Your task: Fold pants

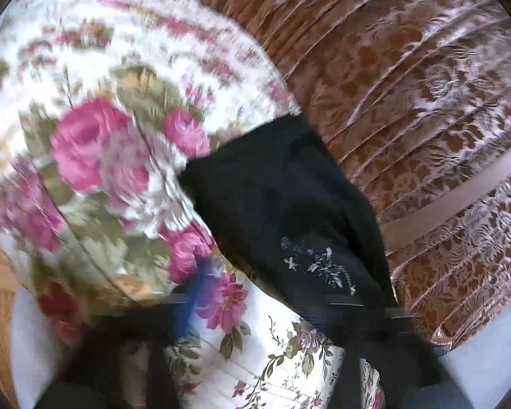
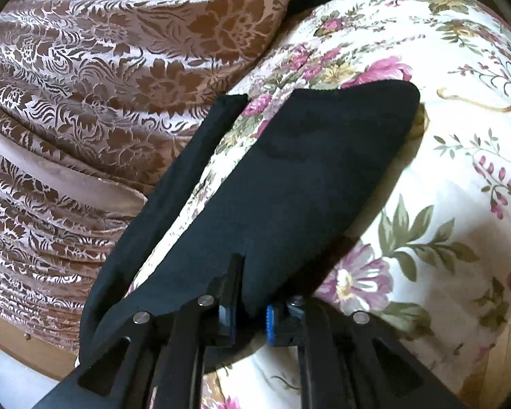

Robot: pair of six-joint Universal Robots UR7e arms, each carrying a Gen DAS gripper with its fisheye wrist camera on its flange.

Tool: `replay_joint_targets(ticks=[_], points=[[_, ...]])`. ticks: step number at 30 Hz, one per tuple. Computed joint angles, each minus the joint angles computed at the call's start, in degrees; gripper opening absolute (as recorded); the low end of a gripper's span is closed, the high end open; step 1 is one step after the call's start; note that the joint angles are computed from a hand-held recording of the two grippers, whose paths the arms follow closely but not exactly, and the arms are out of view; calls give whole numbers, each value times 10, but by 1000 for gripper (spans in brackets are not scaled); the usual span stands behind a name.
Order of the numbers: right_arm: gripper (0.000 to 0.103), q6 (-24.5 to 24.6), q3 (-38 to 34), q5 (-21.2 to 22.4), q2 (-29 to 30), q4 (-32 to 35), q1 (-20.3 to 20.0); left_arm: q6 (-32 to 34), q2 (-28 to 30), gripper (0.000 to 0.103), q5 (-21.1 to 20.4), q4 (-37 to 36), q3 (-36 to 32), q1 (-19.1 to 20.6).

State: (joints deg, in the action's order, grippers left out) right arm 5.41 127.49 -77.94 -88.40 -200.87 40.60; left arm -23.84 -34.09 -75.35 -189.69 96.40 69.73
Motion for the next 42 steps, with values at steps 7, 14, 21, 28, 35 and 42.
replay_joint_targets(ticks=[7,14,21,28,35,42], points=[[24,-29,-17,-26,-3,39,19,-29,50,97,37,-59,-48,-7],[11,-43,-48,-101,13,60,49,-65,75,6,105,99,-131,-22],[9,-51,-61,-35,-42,84,47,-95,-1,5,24,73,-74,-17],[9,-112,-49,-91,-55,131,40,-99,-50,6,51,99,21,-10],[19,-58,-4,-104,-61,71,0,-188,-62,20,148,-25,84,-23],[26,-89,-10,-404,-14,-247,97,-47,-38,57,338,-202,60,-94]])
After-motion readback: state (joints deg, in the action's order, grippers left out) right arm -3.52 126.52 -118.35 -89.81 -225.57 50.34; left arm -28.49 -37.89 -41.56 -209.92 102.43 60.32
